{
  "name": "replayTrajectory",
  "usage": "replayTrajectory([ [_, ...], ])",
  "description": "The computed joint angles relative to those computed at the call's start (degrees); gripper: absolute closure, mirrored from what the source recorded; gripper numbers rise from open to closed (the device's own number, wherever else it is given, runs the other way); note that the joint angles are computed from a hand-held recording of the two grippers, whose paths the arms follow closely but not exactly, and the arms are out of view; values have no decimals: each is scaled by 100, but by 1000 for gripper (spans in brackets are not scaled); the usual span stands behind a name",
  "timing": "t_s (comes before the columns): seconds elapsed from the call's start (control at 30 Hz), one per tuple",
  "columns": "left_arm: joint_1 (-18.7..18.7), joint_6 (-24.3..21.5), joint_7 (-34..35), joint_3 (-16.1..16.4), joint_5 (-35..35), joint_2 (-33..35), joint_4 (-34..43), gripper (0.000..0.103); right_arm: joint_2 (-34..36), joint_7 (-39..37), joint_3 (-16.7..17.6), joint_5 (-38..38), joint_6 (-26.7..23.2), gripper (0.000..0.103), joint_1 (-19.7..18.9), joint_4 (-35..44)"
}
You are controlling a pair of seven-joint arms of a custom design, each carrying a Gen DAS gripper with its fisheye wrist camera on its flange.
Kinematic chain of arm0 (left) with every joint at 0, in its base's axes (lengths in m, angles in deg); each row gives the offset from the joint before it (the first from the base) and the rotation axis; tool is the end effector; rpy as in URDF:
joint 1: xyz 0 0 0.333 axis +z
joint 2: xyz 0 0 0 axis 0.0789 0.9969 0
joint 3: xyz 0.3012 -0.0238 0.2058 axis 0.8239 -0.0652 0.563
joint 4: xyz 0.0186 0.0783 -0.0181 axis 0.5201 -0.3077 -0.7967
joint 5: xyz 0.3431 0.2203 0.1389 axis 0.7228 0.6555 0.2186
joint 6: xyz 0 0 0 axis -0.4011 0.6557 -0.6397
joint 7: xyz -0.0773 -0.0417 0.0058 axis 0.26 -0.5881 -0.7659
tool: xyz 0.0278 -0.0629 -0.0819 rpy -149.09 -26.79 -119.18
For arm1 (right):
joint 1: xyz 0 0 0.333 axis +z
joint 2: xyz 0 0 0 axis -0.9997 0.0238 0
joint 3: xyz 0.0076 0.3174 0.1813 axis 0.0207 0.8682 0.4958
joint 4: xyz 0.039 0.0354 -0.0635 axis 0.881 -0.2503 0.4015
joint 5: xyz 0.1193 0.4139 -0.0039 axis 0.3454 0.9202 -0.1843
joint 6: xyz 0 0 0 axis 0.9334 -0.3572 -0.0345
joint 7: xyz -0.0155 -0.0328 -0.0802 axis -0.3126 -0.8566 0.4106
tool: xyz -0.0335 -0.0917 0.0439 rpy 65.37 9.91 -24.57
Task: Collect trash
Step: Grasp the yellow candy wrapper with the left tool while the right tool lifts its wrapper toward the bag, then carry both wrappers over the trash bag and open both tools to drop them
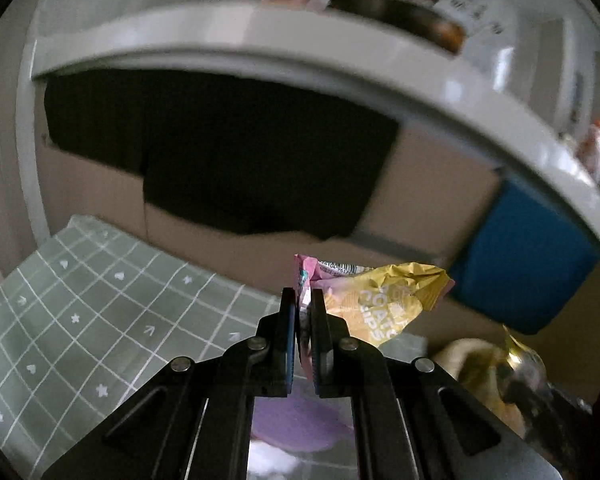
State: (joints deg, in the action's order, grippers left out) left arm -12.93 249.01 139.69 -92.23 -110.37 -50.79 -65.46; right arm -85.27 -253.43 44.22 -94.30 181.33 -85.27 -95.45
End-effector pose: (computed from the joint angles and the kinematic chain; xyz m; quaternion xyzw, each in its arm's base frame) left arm 0.5636 -0.3392 0.5876 -0.4961 0.6950 -0.4925 0.1684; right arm 0.4127 0.2289 0.5498 -0.5267 0.6759 -0.3047 0.4159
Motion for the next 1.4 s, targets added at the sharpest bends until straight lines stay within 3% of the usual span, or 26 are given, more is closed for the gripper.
replayTrajectory([
  [0.1, -127, 64, 70, -86, -129, -394, -302, 96, -362, -248, -24, 199, -248, 68, 100, -89],
  [0.27, -630, -74, 1252, -7, -1374, -740, -446, 96, -1051, -824, 19, 689, -763, 68, 200, -287],
  [0.4, -901, -160, 1367, -1, -1467, -788, -451, 96, -1665, -1252, 64, 1072, -1159, 68, 205, -519],
  [0.7, -1071, -245, 387, -247, -229, -610, -400, 96, -2903, -1828, 75, 1840, -1689, 68, 107, -1167],
  [0.97, -1198, -454, -220, -319, 604, -96, -36, 96, -3418, -2178, -23, 2281, -1641, 68, -32, -1618],
  [1.07, -1337, -698, -639, -187, 1152, 234, 229, 96, -3469, -2262, -87, 2405, -1518, 68, -148, -1774],
  [1.2, -1966, -1268, -1701, 444, 2824, 859, 839, 96, -3461, -2354, -186, 2596, -1361, 68, -289, -1960],
  [1.3, -2213, -1671, -1825, 566, 3604, 1312, 1328, 96, -3372, -2418, -271, 2742, -1192, 68, -395, -2079],
  [1.4, -2342, -2246, -1578, 489, 3910, 1824, 1917, 96, -3266, -2522, -320, 2840, -1079, 68, -535, -2137],
])
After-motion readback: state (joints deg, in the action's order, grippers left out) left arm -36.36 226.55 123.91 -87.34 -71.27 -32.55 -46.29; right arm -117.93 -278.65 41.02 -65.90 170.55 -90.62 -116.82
